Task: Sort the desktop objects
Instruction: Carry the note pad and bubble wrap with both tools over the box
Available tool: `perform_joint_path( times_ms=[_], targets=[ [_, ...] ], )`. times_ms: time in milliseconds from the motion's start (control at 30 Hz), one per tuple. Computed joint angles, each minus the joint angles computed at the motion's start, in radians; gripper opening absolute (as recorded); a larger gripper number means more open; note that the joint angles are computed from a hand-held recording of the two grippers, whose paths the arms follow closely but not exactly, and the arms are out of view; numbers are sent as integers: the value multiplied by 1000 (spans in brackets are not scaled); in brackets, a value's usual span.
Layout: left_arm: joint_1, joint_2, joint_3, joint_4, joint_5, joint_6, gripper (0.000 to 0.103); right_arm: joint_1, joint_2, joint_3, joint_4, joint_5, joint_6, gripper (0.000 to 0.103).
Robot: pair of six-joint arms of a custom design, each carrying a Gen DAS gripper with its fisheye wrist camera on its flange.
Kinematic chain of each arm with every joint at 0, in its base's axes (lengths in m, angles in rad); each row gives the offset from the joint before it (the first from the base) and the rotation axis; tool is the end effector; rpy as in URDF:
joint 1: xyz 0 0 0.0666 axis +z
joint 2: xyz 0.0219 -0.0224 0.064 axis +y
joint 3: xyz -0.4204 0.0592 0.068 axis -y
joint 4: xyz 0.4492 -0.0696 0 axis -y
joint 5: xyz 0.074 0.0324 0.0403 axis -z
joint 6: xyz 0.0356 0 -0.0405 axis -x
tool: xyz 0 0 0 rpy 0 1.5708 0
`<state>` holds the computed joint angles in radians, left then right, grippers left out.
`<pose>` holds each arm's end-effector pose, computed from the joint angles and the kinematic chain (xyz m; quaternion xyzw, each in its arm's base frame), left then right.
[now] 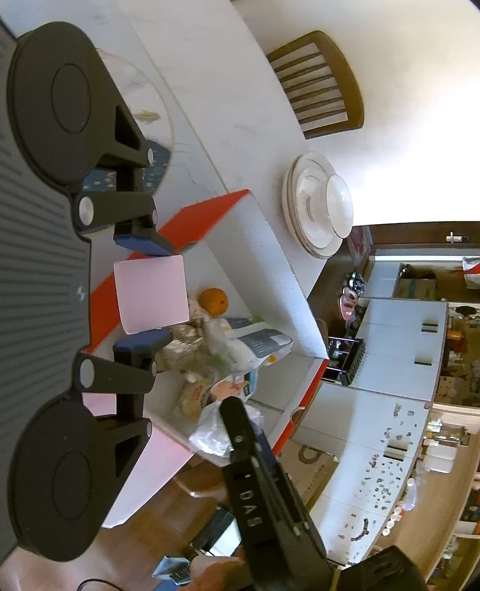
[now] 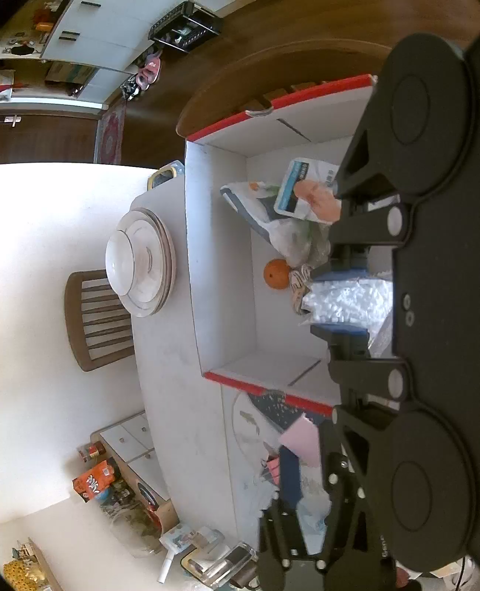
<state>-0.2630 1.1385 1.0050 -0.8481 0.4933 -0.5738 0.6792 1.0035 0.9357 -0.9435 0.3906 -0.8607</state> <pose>0.3925 -0.1235 0.3933 0.4418 0.8191 -0.1872 0.3143 0.2874 0.2141 0.4005 0.1388 0.9341 0.0546 0.3243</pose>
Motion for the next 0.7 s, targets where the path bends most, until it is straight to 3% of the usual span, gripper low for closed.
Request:
perform_joint_path(
  times_ms=[400,700],
  targets=[
    [-146,166,114,66,-157,86,43,-75,13,-33,40,-48,90,22],
    [-204,275,168,49,-260,110,43,-83,19,-66,85,-101,176,22]
  ],
)
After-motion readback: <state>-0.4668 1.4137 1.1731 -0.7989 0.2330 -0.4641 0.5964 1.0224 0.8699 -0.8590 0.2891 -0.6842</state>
